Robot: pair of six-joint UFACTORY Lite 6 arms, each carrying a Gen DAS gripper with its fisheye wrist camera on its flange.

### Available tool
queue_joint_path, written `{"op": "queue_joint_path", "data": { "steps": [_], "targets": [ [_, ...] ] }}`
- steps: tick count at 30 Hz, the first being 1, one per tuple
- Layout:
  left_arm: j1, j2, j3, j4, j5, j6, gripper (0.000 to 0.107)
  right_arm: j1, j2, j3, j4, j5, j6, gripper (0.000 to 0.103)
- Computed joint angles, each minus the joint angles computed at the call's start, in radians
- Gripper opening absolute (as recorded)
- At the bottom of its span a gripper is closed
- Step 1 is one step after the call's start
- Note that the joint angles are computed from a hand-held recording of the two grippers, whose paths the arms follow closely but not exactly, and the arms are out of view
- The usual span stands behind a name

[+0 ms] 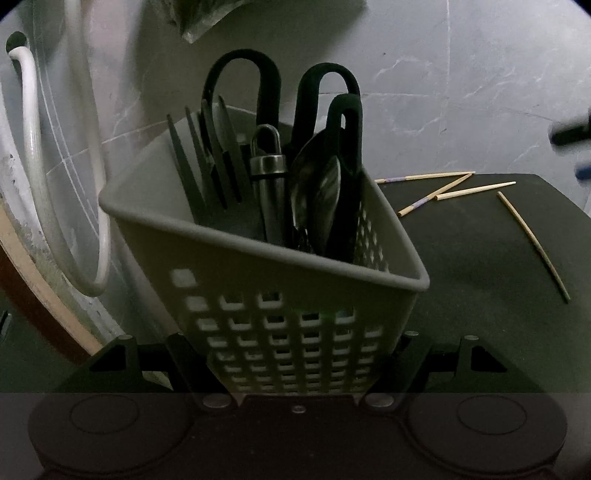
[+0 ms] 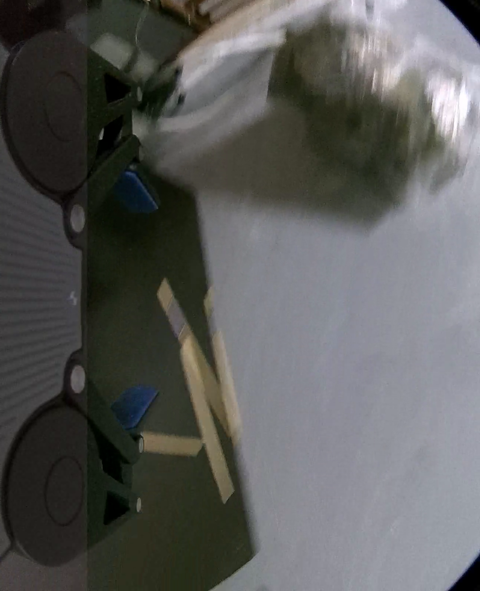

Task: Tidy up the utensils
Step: 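Move the open right tool down over the wooden chopsticks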

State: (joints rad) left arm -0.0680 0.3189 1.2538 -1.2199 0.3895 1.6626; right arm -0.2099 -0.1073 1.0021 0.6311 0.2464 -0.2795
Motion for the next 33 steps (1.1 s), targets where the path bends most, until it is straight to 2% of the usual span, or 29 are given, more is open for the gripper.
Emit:
{"op": "queue_joint_path", "data": {
  "steps": [2, 8, 10, 13, 21, 26, 30, 33],
  "targets": [
    [-0.015, -0.001, 0.000, 0.019, -0.021, -0.033, 0.077, -0.064, 0.027, -0.009, -0.049, 0.043, 0.057, 0.102],
    [-0.065, -0.011, -0.008, 0.087, -0.087, -0.152, 0.077, -0.243, 0.135, -0.011, 0.145, 0.189, -0.070, 0.102],
    [-0.075, -0.015, -0.012, 0.111, -0.103, -0.185, 0.078, -0.276, 0.189, 0.022, 0.144, 0.255, -0.034, 0.102],
    [-0.095, -0.018, -0.017, 0.146, -0.130, -0.242, 0.078, -0.314, 0.248, 0.045, 0.204, 0.325, -0.049, 0.094],
    [-0.129, -0.028, -0.026, 0.249, -0.179, -0.381, 0.078, -0.305, 0.396, 0.169, 0.284, 0.372, -0.095, 0.087],
    [-0.149, -0.031, -0.028, 0.331, -0.203, -0.482, 0.078, -0.277, 0.541, 0.334, 0.391, 0.404, -0.136, 0.086],
    [-0.163, -0.030, -0.031, 0.357, -0.223, -0.523, 0.078, -0.286, 0.614, 0.475, 0.300, 0.443, -0.138, 0.086],
    [-0.172, -0.029, -0.045, 0.246, -0.243, -0.412, 0.078, -0.309, 0.692, 0.640, 0.161, 0.488, -0.201, 0.087]
  ]
}}
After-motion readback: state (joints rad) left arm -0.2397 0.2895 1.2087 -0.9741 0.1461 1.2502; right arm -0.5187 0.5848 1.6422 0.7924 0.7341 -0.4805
